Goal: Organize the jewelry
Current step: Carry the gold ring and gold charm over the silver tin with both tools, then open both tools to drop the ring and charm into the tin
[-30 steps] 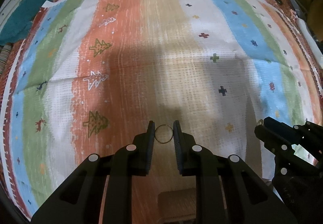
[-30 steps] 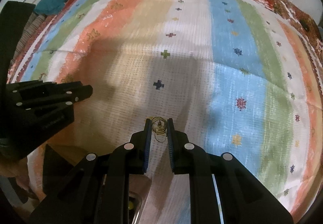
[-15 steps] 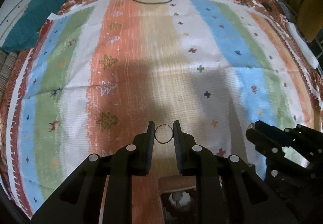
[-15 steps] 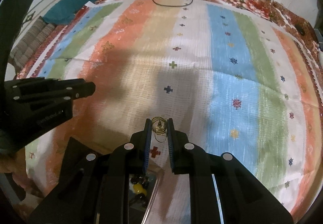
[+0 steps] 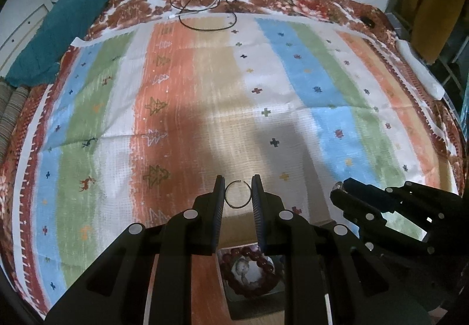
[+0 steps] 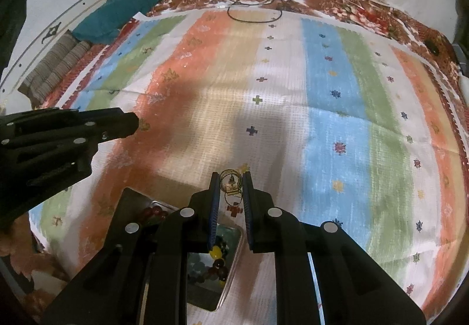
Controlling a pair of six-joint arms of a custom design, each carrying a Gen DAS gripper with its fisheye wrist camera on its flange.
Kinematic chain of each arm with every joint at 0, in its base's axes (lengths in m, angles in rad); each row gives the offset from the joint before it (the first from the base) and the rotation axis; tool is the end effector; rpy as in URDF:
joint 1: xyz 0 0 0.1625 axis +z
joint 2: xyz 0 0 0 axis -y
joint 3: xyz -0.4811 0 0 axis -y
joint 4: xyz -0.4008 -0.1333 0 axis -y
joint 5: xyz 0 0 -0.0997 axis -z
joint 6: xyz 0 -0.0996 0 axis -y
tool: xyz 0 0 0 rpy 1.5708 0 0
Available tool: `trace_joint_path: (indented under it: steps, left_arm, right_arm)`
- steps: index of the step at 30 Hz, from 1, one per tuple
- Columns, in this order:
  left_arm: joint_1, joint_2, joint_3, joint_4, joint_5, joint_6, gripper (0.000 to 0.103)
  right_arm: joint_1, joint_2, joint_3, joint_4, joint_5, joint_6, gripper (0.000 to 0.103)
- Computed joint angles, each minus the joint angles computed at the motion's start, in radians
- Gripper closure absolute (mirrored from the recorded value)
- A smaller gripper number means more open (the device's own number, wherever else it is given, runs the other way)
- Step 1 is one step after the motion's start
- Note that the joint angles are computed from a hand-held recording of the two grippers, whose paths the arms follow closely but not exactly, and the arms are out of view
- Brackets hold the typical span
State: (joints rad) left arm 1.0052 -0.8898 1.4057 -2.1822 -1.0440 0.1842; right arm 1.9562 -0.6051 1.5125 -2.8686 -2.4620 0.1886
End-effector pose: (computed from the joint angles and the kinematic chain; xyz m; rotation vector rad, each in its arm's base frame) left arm -0.2519 -0.7391 0.2624 0.9316 2.4601 -0.2579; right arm 0.3369 -0.6819 0.1004 0.0097 -2.2965 0.7427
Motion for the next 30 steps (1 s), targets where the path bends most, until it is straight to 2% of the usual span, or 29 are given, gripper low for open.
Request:
trace_joint_path:
  steps: [30]
  left_arm:
    - [-0.031,-0.165,0.186,-0.091,-0.064,0.034,0.085]
  right_arm:
    - [0.05,-0.017,0.072,-0.097,0.008,-0.027,0.087]
